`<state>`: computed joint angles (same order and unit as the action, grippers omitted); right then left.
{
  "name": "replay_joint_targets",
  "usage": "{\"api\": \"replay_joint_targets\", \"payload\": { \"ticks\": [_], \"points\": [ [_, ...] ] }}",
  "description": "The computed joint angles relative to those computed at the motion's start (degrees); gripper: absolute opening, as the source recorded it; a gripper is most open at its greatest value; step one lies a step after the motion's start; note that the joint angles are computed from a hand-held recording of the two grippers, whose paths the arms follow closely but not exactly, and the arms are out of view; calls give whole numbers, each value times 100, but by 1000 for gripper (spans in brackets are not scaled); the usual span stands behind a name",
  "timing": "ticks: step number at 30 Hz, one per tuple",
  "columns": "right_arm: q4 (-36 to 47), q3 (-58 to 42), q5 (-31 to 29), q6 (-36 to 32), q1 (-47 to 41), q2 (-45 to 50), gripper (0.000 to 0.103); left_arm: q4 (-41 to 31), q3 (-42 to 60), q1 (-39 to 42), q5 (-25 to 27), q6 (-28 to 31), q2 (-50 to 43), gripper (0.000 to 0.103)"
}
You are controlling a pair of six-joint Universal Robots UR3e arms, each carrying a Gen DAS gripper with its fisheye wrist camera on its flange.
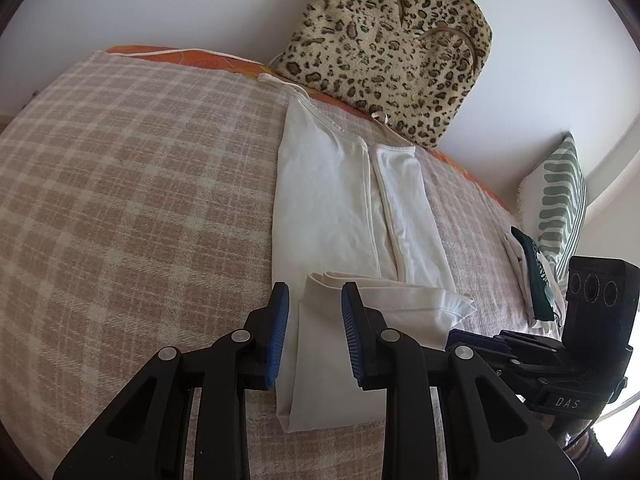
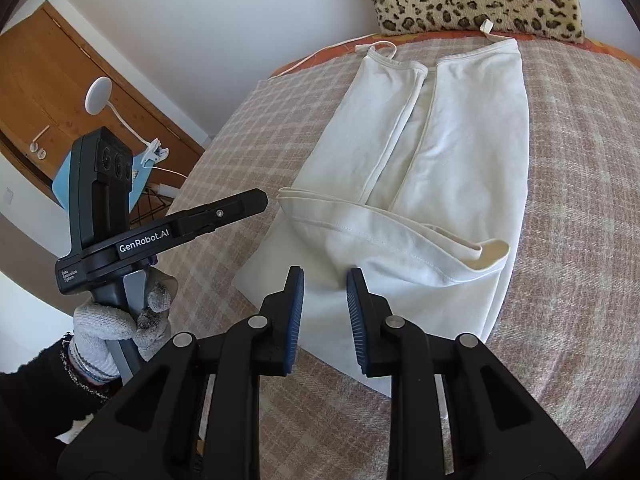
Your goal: Fold small clothes
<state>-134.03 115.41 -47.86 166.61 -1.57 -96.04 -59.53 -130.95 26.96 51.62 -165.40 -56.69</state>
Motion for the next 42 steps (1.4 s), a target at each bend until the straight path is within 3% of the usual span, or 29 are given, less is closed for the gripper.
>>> {"api": "replay_joint_targets", "payload": {
  "ticks": [3, 7, 11, 13, 16, 21, 27, 33, 39, 42],
  "points": [
    [-625, -258, -667, 334, 415, 534, 24, -209, 27, 112, -116, 87, 135, 25],
    [-1062, -558, -1029, 601, 624, 1091, 24, -583, 73, 157, -272, 308, 369, 25],
    [-1183, -577, -1176, 773, 568, 1038, 24, -476, 107, -216, -306, 319, 238, 25],
    [-1211, -470, -1110, 830, 419, 907, 24, 97, 69, -677, -23, 89, -91, 25],
    [-1196, -218, -969, 841, 109, 614, 24, 1041, 132, -1477, 1000, -321, -768, 25],
    [-890, 148, -785, 621, -422, 60, 24, 1693, -41, -1602, 2010, -593, -936, 25],
    [-609, 445, -719, 439, -578, -463, 24, 1124, -360, -620, 1043, -268, -44, 25],
    [-728, 759, -1082, 315, -132, -901, 24, 645, -197, -1056, 427, 100, 278, 25],
    [-769, 932, -1533, 152, 140, -810, 24, 1887, 4, -2646, 1789, -357, -839, 25],
    [-818, 1073, -1794, 100, 85, -782, 24, 2024, -7, -2662, 2122, -398, -1009, 31]
  ]
}}
